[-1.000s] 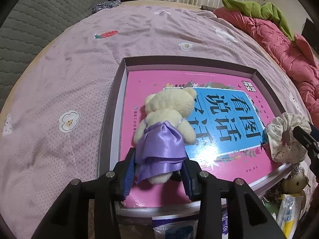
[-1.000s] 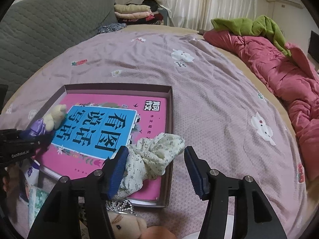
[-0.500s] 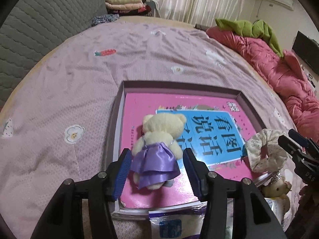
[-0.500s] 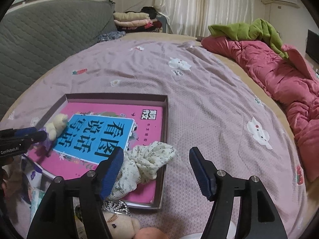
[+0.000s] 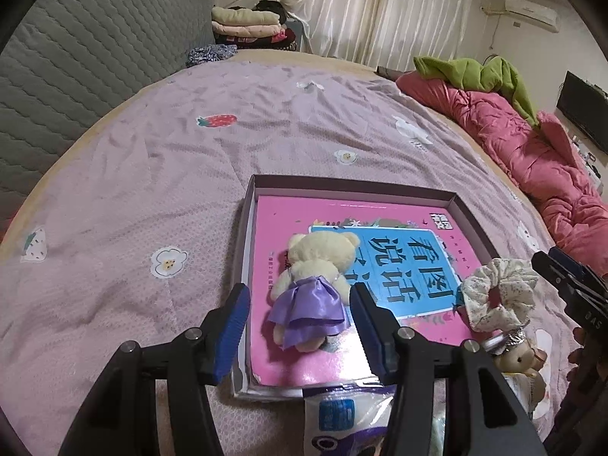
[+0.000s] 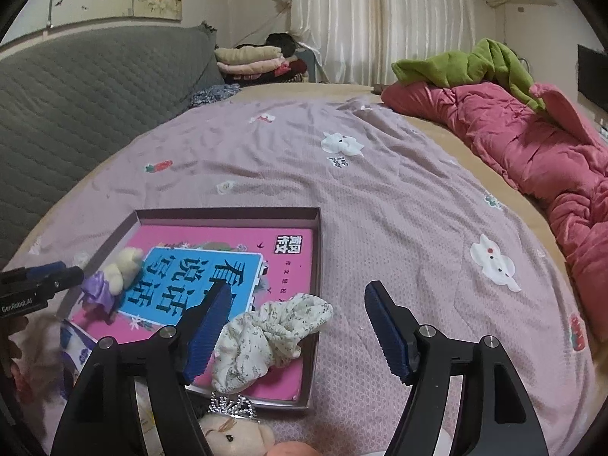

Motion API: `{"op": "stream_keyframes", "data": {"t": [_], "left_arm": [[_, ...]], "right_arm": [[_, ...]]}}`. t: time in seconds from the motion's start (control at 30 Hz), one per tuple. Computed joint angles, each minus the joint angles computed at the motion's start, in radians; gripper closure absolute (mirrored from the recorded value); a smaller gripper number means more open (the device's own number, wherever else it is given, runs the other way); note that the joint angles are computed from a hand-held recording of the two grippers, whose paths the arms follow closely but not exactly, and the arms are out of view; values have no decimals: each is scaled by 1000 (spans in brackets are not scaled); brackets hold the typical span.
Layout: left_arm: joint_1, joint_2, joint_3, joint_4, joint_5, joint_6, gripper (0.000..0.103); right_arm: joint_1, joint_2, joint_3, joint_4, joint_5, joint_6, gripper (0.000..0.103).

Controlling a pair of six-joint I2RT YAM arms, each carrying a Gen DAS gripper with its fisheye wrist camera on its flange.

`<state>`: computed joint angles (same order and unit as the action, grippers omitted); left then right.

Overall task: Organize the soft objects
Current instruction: 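Move both open tools back toward the remaining packs and toys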

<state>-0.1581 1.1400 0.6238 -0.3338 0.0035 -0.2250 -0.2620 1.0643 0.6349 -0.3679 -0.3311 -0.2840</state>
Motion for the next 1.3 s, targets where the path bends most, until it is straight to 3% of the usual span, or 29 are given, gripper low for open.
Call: {"op": "stream_keyframes", "data": {"t": [0.77, 1.3], "left_arm": [[-78, -256, -91, -166, -75, -85, 48], [-396, -414, -99, -324, -257, -272, 48]], "right_arm": [[-175, -144, -21, -128, -146, -96, 27], [-344, -286, -39, -376, -249, -304, 27]]}}
